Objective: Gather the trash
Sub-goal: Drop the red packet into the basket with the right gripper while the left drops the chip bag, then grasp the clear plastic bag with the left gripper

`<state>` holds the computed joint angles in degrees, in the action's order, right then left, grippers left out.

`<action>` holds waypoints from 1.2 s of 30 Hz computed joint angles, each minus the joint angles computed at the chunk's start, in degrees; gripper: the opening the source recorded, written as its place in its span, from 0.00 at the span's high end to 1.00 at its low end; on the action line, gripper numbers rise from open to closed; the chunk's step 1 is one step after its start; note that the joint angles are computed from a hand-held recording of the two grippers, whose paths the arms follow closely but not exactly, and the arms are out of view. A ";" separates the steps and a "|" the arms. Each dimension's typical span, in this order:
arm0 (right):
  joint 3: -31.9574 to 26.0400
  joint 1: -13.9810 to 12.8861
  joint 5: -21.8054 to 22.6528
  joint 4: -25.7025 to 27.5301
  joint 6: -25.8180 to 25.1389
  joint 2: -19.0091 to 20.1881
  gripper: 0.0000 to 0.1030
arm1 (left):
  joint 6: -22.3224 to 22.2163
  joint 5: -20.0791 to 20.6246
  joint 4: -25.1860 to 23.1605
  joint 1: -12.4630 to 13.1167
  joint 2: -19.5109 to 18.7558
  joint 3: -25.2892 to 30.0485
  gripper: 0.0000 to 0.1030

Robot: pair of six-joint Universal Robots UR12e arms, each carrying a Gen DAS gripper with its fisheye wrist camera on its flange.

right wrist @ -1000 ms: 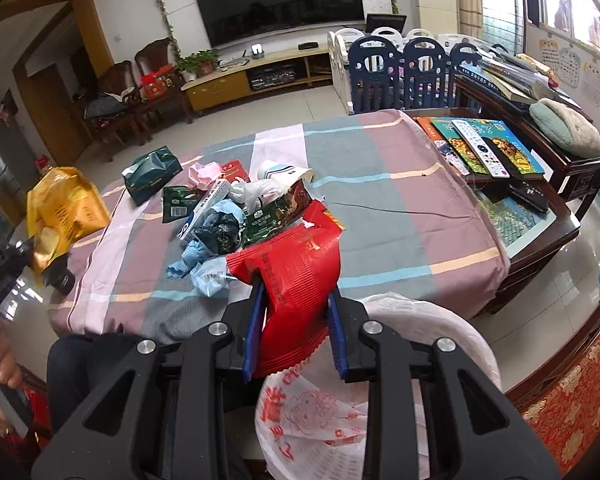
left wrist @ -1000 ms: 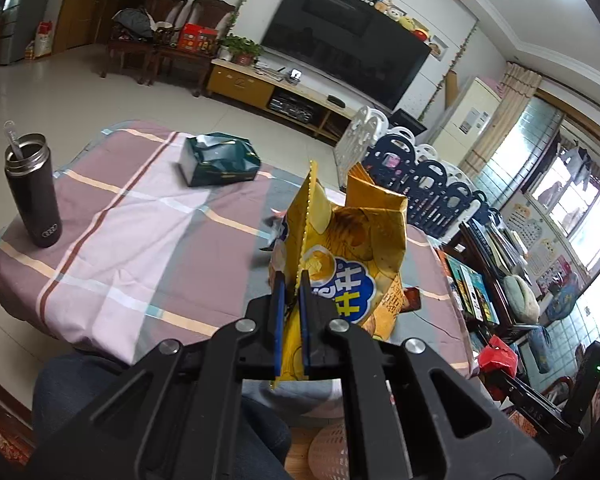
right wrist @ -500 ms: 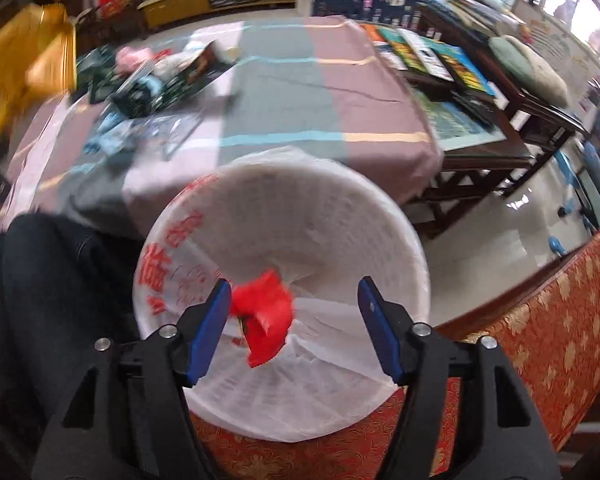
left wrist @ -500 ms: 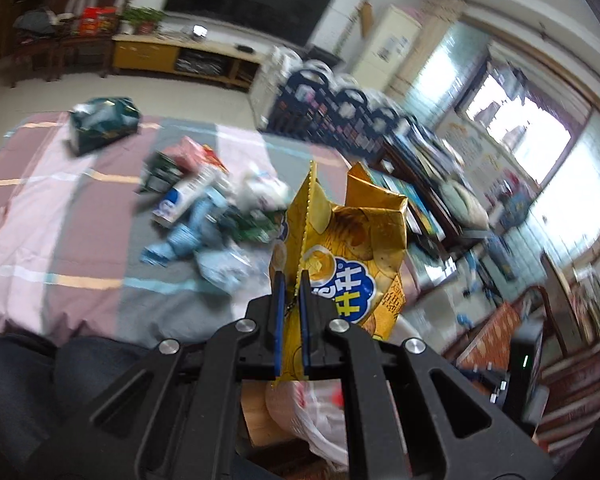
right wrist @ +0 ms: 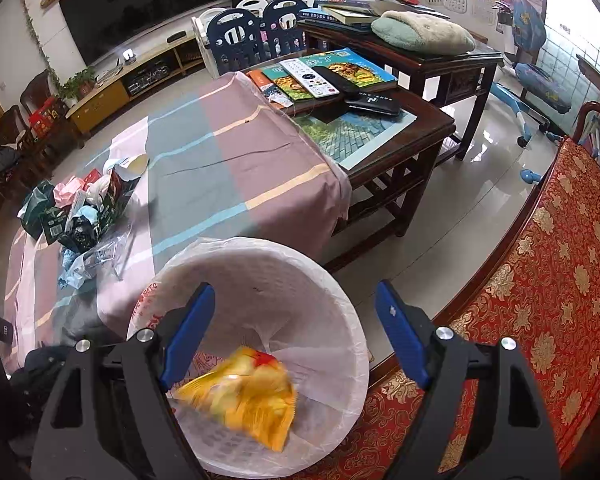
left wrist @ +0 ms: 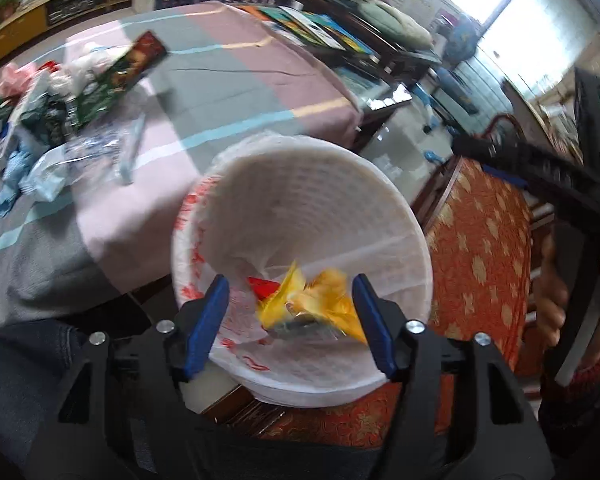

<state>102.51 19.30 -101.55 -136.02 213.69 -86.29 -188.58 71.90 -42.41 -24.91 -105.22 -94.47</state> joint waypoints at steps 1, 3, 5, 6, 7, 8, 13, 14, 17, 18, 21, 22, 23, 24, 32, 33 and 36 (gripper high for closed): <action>-0.05 0.05 0.30 0.06 -0.07 0.12 0.22 | -2.05 0.05 0.93 0.56 0.29 -0.47 0.36; -0.19 0.00 1.41 0.01 -0.22 0.45 0.22 | -7.38 3.08 3.46 1.85 0.84 -1.60 0.36; -0.42 0.16 2.29 -0.13 -0.56 0.82 0.22 | -13.02 8.04 4.66 3.15 0.96 -1.96 0.35; -0.67 0.36 2.30 -0.01 -0.80 1.06 0.22 | -16.18 8.30 5.70 4.28 0.89 -2.33 0.33; -0.84 0.51 2.29 0.05 -0.98 1.23 0.22 | -19.16 7.50 7.02 5.33 1.00 -2.92 0.33; -0.99 0.61 2.36 0.03 -1.16 1.36 0.22 | -23.45 6.05 8.95 6.88 0.75 -3.36 0.32; -1.51 0.93 2.16 0.25 -1.69 1.75 0.22 | -30.03 6.06 7.55 9.93 -2.63 -0.14 0.29; -1.52 0.89 2.27 0.28 -1.64 1.77 0.22 | -29.63 5.77 6.25 10.13 -3.50 0.87 0.29; -1.53 0.80 2.69 0.52 -1.41 1.84 0.22 | -31.31 3.59 5.73 10.74 -5.56 2.35 0.30; -1.58 0.82 2.71 0.66 -1.38 1.90 0.22 | -32.30 2.64 6.55 10.94 -5.94 2.30 0.33; -1.72 0.91 2.95 0.89 -1.55 2.12 0.22 | -33.99 -0.55 9.56 11.42 -6.61 1.51 0.55; -1.82 0.99 2.99 0.88 -1.64 2.24 0.22 | -34.28 -1.30 9.99 11.44 -6.74 1.35 0.60; -1.91 1.07 3.02 0.79 -1.71 2.36 0.22 | -34.30 -1.60 10.14 11.43 -6.75 1.15 0.65; -2.00 1.15 3.12 0.67 -1.84 2.47 0.22 | -34.20 -1.61 10.49 11.45 -6.76 0.92 0.71; -3.24 2.33 3.23 0.64 -3.51 3.98 0.22 | -35.18 4.26 17.86 11.13 -1.58 -5.39 0.84; -3.46 2.43 3.59 0.57 -3.61 4.31 0.22 | -35.16 5.90 18.69 10.99 -0.64 -6.26 0.84; -4.21 2.86 4.23 -0.50 -3.96 5.49 0.22 | -35.61 10.42 20.37 11.05 2.05 -8.46 0.84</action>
<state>98.30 22.16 -97.32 -136.53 209.72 -80.80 -224.19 82.32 -22.04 -13.85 -103.17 -102.93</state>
